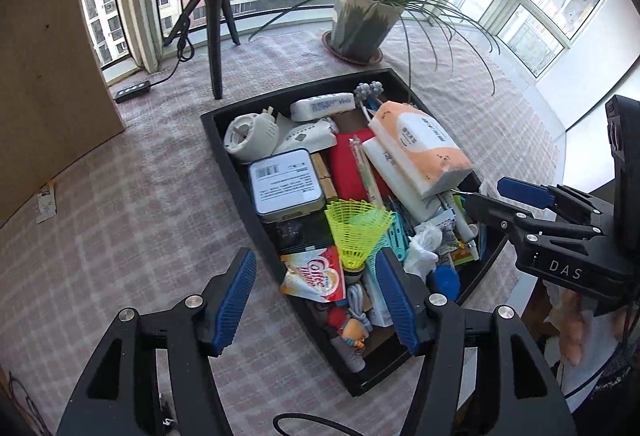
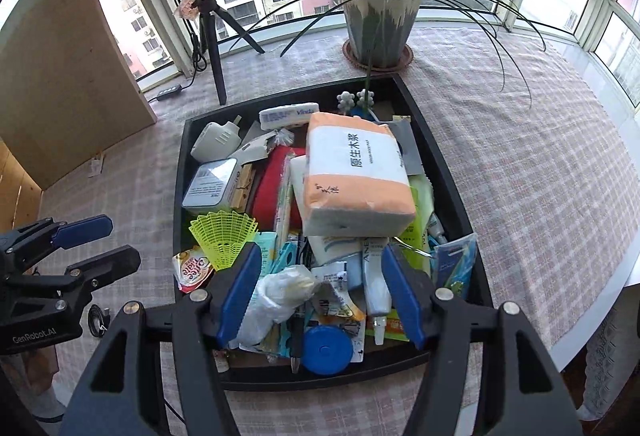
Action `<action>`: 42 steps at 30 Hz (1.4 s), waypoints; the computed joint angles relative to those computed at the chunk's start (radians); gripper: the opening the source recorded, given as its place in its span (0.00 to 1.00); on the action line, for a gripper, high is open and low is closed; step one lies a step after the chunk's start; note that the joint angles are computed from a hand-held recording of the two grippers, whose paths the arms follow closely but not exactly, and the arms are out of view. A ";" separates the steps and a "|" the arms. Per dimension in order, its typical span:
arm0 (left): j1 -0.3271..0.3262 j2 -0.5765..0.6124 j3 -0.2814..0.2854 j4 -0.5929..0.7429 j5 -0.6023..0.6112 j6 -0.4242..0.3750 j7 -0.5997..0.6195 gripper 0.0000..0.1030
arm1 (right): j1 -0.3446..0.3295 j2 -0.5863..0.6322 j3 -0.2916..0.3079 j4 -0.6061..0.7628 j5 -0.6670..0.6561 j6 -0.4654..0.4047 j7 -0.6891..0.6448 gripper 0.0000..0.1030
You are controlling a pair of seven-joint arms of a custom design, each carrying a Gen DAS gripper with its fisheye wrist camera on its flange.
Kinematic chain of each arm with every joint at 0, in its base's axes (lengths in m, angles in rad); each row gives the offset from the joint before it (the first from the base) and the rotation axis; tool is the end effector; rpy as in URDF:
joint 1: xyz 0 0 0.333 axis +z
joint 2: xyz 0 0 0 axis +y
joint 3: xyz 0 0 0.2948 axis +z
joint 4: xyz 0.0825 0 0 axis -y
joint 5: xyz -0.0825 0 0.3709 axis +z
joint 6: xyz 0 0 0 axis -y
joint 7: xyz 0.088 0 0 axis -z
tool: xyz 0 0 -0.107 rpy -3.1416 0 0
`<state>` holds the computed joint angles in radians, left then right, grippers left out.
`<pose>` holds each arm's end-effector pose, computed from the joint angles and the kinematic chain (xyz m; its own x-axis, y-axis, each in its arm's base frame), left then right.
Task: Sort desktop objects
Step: 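Open both tools to drop the bag and packet into the tray, then move both tools to the black USB cable on the table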
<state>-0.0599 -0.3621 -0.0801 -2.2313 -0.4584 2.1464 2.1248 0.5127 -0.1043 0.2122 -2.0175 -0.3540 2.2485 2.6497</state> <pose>0.4594 -0.0867 0.5319 -0.5033 -0.8359 0.2191 -0.8274 0.3932 -0.4009 0.4142 0.3584 0.5164 -0.1524 -0.9844 -0.0878 -0.8804 0.1756 -0.4404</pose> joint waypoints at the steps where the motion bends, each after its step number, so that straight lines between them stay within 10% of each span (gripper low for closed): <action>1: 0.012 0.005 0.011 0.006 0.006 -0.001 0.002 0.58 | 0.003 0.018 0.003 0.019 0.000 0.003 -0.011 0.60; 22: 0.377 0.079 0.184 -0.007 0.150 0.025 0.016 0.58 | 0.173 0.555 0.041 0.570 0.216 0.034 -0.397 0.60; 42: 0.353 -0.085 0.169 -0.365 0.092 0.068 0.248 0.56 | 0.320 1.054 0.031 1.184 0.502 -0.159 -0.400 0.35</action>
<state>0.2929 -0.4470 0.0892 -2.5962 -0.3662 2.2141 2.3729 0.8325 0.9494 0.2436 -0.8335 0.1479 2.0895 2.2502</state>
